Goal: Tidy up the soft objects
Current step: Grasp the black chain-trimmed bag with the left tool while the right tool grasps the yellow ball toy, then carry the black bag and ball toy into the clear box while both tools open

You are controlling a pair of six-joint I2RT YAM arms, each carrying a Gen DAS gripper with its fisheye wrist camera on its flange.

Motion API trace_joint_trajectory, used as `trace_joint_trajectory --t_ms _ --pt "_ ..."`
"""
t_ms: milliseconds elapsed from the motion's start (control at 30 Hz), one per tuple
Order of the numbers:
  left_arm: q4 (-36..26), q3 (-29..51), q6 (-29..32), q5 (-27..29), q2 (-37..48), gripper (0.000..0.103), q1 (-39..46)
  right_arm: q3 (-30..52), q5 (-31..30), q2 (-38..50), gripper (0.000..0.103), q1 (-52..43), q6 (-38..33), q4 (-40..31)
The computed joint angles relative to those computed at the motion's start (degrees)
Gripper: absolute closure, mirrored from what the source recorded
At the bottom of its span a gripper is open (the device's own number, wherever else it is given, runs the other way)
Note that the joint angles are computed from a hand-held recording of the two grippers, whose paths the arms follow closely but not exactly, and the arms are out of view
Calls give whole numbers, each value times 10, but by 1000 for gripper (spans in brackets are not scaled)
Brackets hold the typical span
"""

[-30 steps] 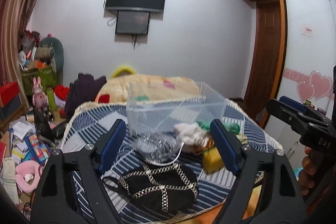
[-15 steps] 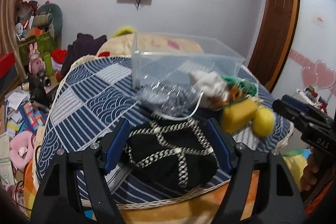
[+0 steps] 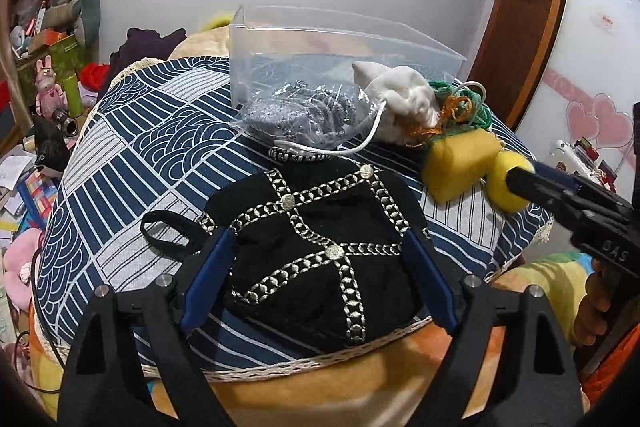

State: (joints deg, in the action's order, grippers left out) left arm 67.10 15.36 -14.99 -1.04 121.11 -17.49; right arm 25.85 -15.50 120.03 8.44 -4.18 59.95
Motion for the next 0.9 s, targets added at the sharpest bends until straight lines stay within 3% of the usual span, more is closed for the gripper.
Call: trace_joint_trajectory --t_ms 100,200,267,400,633,900 --pt "14 -3 8 9 4 22 -4 8 15 9 58 3 -3 -9" --pt "7 -4 10 -10 0 41 -19 4 12 2 64 -1 1 -11" --pt "6 -8 12 -3 -6 61 -20 0 6 -2 66 -5 4 -10" --pt "7 -22 12 -1 -28 77 -25 -6 -5 -9 67 -13 9 0" --pt "7 -72 11 -45 -124 81 -66 -42 -4 -46 67 -16 10 36" --pt "-111 -91 35 -78 -338 82 -60 -60 4 -113 67 -14 14 32"
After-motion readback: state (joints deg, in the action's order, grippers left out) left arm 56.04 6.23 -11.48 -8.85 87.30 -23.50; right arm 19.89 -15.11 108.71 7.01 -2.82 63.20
